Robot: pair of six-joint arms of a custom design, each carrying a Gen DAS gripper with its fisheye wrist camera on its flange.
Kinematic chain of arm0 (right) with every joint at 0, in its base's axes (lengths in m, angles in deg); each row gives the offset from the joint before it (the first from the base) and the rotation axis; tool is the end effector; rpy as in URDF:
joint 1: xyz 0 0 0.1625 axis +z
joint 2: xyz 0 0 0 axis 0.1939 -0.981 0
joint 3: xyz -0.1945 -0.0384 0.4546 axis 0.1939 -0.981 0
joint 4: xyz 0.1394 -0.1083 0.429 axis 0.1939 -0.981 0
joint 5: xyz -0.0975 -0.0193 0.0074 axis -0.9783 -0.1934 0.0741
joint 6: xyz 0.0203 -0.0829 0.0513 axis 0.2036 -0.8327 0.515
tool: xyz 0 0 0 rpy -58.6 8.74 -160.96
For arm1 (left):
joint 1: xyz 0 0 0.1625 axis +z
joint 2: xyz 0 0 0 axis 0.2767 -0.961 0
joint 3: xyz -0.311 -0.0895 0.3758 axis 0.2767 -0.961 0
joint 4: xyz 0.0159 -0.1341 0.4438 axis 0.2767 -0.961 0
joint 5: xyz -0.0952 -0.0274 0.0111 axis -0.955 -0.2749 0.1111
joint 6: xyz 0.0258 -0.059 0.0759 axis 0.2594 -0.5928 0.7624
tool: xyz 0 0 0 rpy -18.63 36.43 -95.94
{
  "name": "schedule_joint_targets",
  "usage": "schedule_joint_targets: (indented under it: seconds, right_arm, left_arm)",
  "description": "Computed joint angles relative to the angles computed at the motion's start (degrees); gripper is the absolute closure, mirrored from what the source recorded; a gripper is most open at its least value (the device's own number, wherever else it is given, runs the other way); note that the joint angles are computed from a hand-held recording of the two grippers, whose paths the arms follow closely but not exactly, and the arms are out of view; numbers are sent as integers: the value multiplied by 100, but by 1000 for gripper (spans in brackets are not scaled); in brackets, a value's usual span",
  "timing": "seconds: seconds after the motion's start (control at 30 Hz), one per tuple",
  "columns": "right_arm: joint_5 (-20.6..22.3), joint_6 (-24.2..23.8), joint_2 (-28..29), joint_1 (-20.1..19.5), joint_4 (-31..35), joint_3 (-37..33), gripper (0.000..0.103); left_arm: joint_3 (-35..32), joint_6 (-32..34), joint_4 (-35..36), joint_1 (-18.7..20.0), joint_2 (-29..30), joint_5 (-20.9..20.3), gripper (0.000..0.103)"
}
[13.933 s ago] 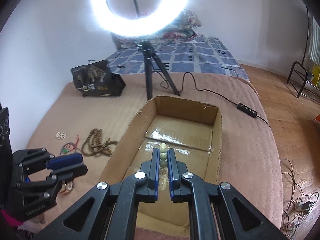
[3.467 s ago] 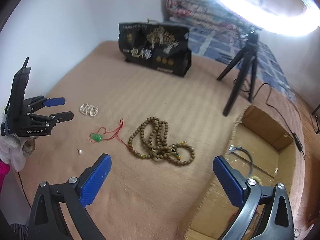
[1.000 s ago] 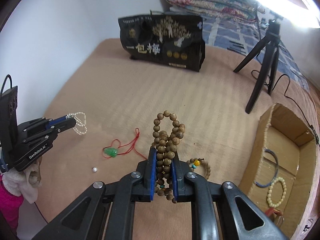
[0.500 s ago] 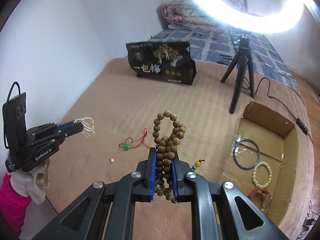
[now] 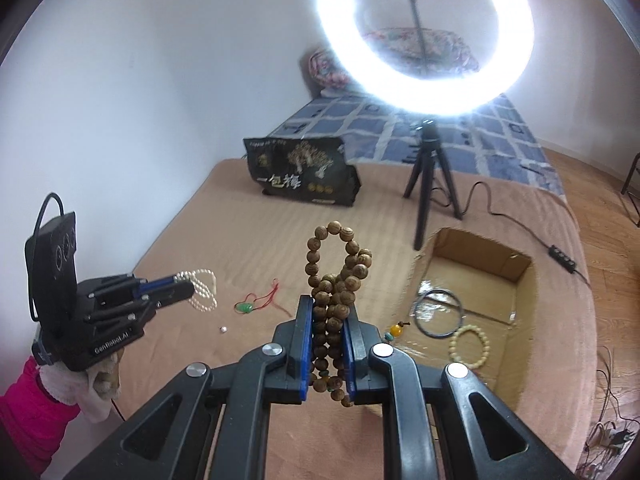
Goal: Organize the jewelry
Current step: 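Carry the pearl strand with the left tool while the right tool carries the necklace over the box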
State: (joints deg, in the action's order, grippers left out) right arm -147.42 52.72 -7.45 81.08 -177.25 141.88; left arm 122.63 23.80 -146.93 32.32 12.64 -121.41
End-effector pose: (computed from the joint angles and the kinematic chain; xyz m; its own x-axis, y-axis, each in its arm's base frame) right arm 0.1150 -0.6542 0.4335 -0.8314 0.0117 0.5555 -0.3668 0.7394 -0.5646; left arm -0.4204 -0.7218 0.0690 -0.6487 0.6731 -0.3552 0.7597 0.6003 -0.2501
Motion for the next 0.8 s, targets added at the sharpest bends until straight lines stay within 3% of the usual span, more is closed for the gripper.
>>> schedule_joint_targets:
  seconds: [0.8]
  right_arm:
    - [-279,-353,-130,-549,-256,-361,92]
  left_arm:
    - [-822,153,362,-392,983,-737,98]
